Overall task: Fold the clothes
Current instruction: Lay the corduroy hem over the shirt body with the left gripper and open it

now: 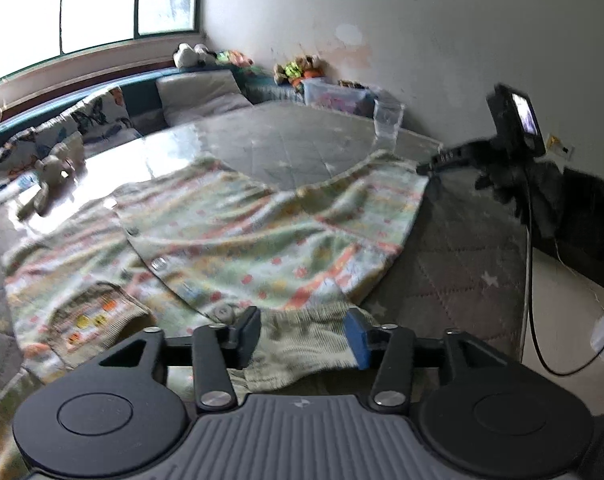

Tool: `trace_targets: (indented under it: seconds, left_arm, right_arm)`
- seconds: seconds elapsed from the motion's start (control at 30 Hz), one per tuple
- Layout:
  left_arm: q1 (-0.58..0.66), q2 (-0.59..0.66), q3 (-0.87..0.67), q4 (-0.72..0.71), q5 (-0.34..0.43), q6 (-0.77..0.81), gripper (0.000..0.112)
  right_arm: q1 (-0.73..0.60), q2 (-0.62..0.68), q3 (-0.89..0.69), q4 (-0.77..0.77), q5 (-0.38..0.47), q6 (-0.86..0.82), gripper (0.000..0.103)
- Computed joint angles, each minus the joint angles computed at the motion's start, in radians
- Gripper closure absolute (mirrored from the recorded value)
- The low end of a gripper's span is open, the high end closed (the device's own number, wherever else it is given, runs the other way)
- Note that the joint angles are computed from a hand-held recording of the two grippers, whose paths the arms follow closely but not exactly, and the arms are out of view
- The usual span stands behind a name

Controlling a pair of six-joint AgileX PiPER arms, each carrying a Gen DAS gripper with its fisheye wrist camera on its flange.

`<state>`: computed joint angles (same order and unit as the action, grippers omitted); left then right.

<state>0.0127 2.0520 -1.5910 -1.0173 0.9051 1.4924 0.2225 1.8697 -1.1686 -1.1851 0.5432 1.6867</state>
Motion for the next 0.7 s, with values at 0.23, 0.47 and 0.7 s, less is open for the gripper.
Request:
trace_targets:
  seconds: [0.23,0.47,0.7]
  left_arm:
    - [0.013,-0.020,0.009,-0.031,-0.081,-0.055,0.042]
    - [-0.007,-0.006,-0.004,0.041,-0.172,-0.178,0.037]
    - [-0.033,-0.005,0.031,0.070,-0.200,-0.182,0.037]
  right_arm:
    - [0.004,0.015,0.006,-0.071,-0.004,0.081,0.069]
    - [0.033,-0.029,0.027,-0.164,-0.047,0.165,0.097]
    - [0.104,-0.111,-0.045,-0.107,-0.125,0.005,0.097]
